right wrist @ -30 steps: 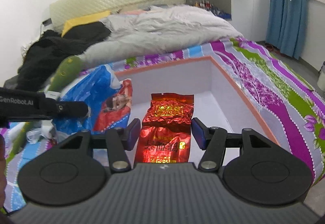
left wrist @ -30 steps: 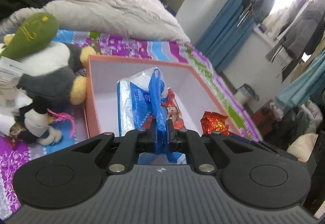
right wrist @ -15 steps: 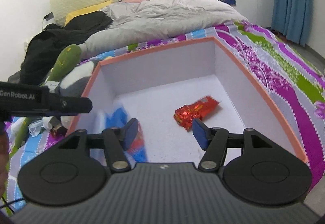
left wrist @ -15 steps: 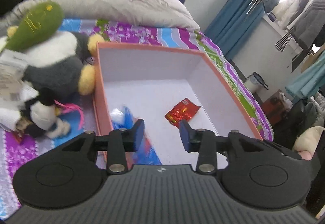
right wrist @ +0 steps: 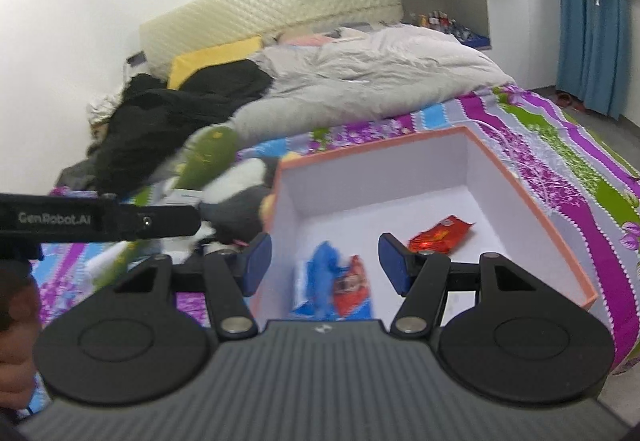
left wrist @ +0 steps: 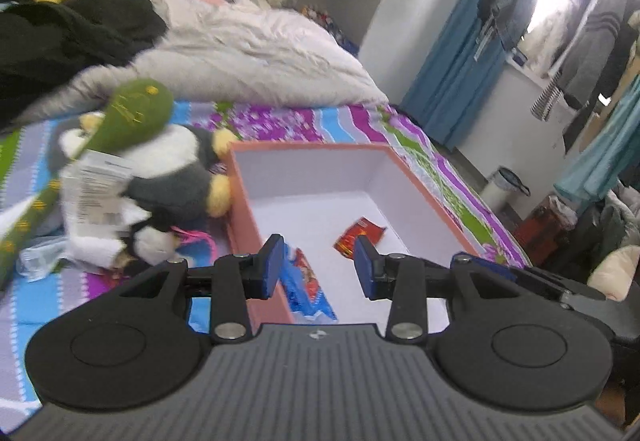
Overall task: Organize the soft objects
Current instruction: 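Withdraw both grippers from the box toward the plush pile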
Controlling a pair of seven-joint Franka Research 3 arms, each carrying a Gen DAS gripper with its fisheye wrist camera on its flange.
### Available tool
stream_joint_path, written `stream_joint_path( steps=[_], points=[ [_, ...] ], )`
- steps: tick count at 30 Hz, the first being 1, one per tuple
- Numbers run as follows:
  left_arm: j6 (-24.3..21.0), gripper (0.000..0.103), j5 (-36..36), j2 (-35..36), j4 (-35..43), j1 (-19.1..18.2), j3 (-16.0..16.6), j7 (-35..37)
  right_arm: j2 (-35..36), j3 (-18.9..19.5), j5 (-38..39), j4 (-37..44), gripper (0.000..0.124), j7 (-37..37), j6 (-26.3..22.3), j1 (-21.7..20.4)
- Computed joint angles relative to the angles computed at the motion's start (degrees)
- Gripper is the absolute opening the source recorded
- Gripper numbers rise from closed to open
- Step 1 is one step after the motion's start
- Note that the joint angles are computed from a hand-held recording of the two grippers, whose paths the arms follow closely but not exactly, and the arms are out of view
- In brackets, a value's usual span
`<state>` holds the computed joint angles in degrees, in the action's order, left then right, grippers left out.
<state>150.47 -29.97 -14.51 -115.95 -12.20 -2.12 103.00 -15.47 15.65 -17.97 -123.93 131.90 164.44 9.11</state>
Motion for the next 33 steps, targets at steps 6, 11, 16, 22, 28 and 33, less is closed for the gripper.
stream_joint_path(
  steps=[6,11,16,22,28,33],
  points=[
    [1.8,0.044,2.8,-9.3,-7.7,-0.3,1.7,-1.1,-3.1,1.6,1.4,-1.3,0.062,-0.2,-0.2,1.6],
    [2.5,0.044,6.1,-15.5,-13.1,-0.9,3.6,-3.0,-5.8,3.6,2.2,-2.9,0.062,1.5,0.0,1.3],
    [2.8,0.044,9.6,-20.6,-18.0,-1.3,5.5,-5.6,-7.1,5.1,4.3,-3.6,0.062,2.1,-0.3,1.9],
    [2.6,0.044,13.2,-25.3,-22.8,-0.5,7.2,-8.5,-7.1,7.6,4.4,-3.4,0.062,3.6,-0.5,2.2],
    [2.3,0.044,16.2,-29.4,-26.6,0.6,8.5,-10.6,-6.4,8.6,3.9,-2.9,0.062,4.7,-0.6,3.5],
    [2.8,0.044,17.0,-32.6,-30.3,0.9,10.0,-12.5,-5.8,8.8,3.4,-2.9,0.062,5.2,-0.7,4.8]
  ],
)
